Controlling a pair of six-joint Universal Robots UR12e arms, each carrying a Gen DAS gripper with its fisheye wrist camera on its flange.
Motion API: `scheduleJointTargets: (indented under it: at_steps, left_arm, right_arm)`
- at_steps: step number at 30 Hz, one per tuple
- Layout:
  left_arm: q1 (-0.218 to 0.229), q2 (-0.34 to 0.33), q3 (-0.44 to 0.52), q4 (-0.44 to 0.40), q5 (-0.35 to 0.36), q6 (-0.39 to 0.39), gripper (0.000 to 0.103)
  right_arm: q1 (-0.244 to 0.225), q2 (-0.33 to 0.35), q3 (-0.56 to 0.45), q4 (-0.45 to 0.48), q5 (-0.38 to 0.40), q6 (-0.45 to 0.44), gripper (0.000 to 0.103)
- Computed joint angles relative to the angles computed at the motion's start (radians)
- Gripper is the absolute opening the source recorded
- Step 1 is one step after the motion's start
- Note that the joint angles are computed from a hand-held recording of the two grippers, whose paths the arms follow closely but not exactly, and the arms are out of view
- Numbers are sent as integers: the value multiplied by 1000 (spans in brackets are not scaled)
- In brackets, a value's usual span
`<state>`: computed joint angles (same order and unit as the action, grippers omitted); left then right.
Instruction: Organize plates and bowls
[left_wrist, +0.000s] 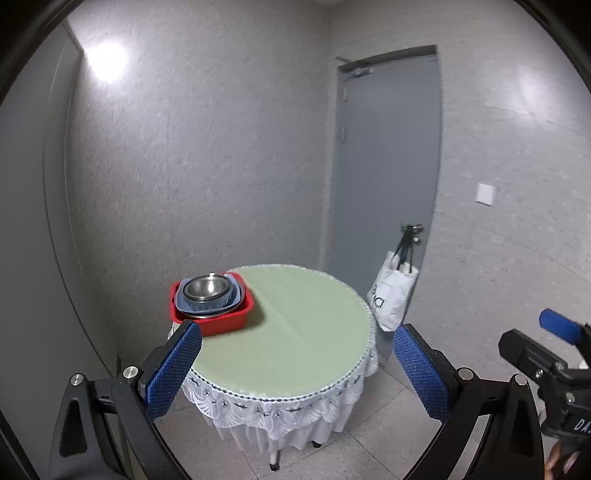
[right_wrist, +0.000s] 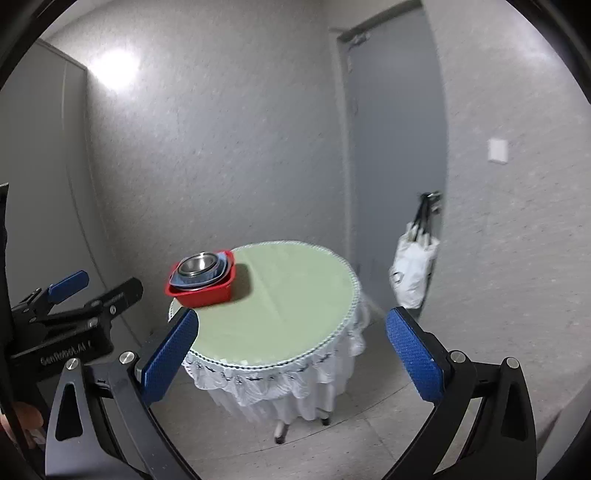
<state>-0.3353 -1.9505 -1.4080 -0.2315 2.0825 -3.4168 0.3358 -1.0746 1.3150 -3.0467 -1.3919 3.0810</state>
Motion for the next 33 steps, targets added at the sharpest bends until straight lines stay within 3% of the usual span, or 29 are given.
scheduleJointTargets:
  at_steps: [5,15,28,33]
  left_arm:
    - [-32,82,-109,64,-6,25,102]
    - [-81,219,-297,181,28,68,103]
    - [-149,359,-429,158,60,90,102]
    - [-172,362,-415,127,97,82,102]
  right_arm:
    - [-2,-95,143,-92,-33,11,103]
    - [32,-202,302,-192,-97,22,103]
    - [66,-287,428,-254,-165,43,103]
    - [53,-304,451,-268,-147,27,103]
